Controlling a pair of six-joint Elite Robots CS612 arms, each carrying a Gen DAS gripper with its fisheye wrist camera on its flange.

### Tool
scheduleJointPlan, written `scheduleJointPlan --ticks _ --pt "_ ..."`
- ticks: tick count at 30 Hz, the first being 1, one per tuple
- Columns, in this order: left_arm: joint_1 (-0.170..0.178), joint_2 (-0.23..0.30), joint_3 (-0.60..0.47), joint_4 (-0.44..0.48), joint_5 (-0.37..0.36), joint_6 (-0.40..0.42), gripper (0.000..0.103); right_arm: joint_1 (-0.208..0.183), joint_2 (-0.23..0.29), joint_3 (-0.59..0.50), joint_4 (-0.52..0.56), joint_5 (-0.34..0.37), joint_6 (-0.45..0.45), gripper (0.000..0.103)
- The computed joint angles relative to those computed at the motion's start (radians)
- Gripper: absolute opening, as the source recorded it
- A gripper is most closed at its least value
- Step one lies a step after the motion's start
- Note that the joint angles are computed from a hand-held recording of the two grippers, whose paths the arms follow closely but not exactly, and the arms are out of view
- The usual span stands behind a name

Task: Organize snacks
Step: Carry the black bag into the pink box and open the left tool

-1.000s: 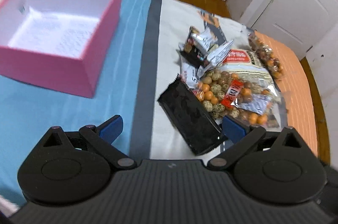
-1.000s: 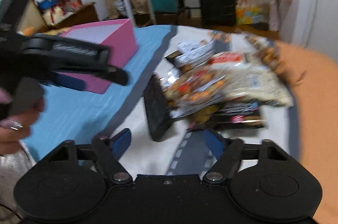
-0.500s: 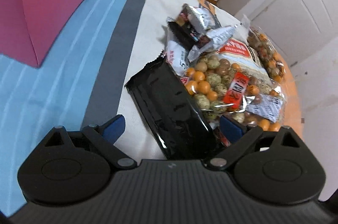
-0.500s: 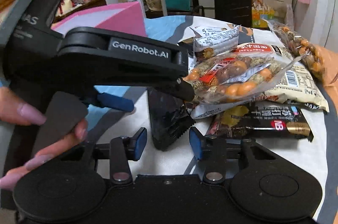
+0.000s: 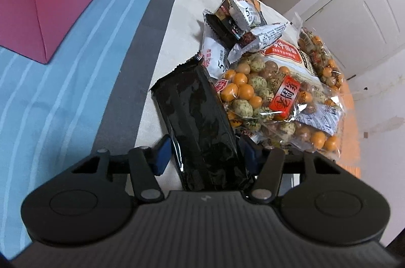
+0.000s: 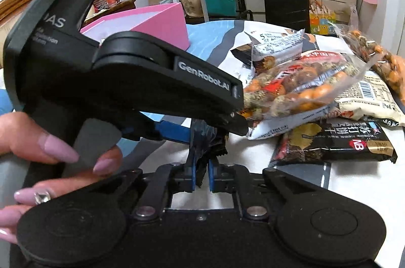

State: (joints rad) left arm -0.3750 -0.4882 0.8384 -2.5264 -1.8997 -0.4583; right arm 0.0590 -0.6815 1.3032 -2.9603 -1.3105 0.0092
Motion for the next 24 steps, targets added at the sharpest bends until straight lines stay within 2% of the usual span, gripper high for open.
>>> scheduleJointPlan --ticks 6,15,24 --pt "0.006 -0.021 0.011 0.019 0.002 0.031 0.056 0.007 -0.014 0.013 -0.020 0.013 -0.006 0.012" --pt "0.013 -0.082 0.060 0.031 0.042 0.043 0.055 0.012 -0.043 0.017 -0.010 0.047 -0.030 0.012" --pt "0.032 -0.134 0.085 0.000 0.113 0.037 0.056 0.019 -0.042 -0.032 0.002 0.127 -0.080 0.013"
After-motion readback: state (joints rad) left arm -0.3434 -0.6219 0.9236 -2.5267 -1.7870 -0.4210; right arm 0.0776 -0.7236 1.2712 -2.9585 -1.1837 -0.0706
